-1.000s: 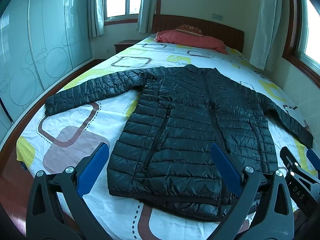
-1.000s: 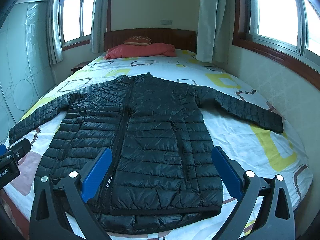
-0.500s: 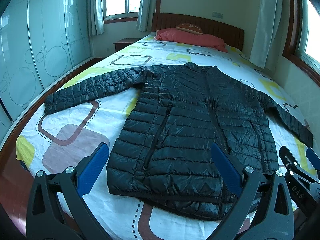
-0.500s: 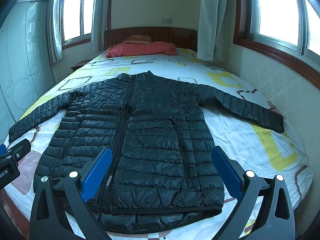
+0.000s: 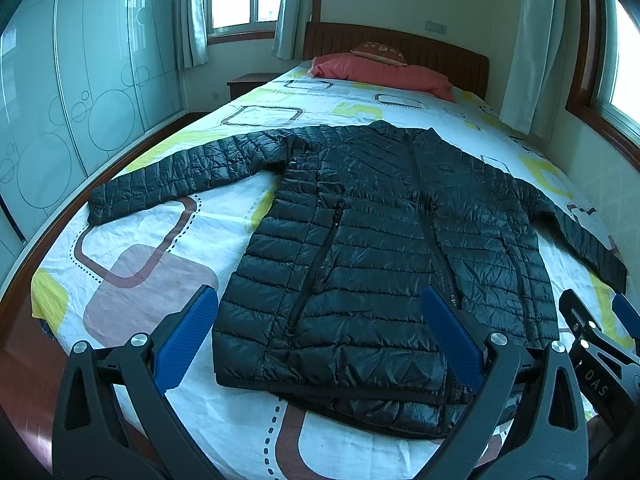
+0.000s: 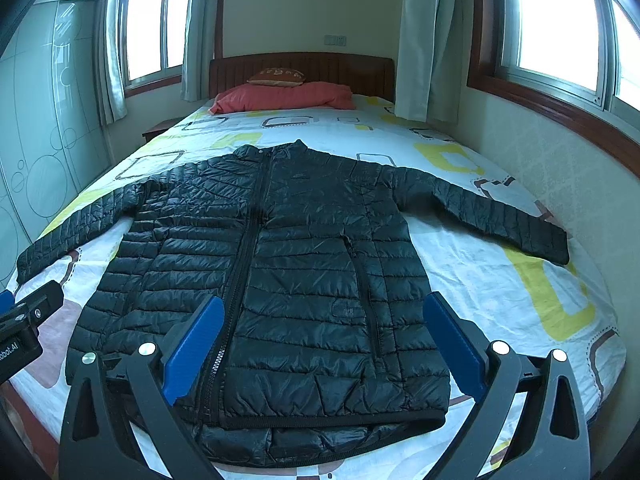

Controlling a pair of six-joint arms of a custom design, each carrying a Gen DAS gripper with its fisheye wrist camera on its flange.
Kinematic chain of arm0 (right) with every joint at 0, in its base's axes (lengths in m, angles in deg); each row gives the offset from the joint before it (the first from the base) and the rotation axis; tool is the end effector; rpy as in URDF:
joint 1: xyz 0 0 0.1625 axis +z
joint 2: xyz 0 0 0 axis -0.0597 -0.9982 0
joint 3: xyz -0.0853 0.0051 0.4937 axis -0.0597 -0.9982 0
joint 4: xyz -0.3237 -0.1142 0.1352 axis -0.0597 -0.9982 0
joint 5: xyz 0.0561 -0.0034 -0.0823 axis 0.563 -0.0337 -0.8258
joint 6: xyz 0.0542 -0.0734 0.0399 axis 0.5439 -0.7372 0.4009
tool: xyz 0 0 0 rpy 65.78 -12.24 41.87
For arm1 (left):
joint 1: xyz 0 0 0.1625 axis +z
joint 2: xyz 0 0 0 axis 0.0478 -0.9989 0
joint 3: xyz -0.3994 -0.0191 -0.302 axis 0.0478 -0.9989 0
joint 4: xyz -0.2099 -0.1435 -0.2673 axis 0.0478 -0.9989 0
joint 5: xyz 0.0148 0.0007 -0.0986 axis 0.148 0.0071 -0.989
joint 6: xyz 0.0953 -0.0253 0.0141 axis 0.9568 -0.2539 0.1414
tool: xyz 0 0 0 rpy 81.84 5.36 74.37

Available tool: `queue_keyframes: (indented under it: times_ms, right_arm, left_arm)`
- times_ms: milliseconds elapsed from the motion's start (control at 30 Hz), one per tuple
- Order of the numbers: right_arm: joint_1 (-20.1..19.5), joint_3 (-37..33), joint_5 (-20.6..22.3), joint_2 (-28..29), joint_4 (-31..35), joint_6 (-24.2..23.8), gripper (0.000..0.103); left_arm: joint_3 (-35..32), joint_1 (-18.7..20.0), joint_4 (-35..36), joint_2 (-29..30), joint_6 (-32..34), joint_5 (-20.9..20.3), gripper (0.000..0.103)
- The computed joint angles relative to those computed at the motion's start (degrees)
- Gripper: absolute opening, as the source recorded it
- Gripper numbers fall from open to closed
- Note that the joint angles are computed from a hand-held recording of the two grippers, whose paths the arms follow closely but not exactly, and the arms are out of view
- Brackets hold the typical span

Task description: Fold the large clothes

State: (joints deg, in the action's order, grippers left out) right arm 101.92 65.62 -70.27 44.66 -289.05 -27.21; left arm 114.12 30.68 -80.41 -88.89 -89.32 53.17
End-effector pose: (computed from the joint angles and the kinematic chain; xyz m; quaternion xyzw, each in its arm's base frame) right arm 0.1715 -0.5366 0.1389 0.2602 -0.8334 0.3773 0.3088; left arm -0.2432 -0.4328 0.1298 -0.0639 0.7853 -0.4550 0.4149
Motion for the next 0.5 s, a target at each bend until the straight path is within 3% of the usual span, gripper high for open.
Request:
queue_keyframes:
  times_ms: [500]
  right_arm:
    - [-0.24,0.03,0.1,0.49,-0.39,-0.23,0.099]
  left_arm:
    - [0.52,0.48,-2.71,0.67,1.33,-0.54,0.101]
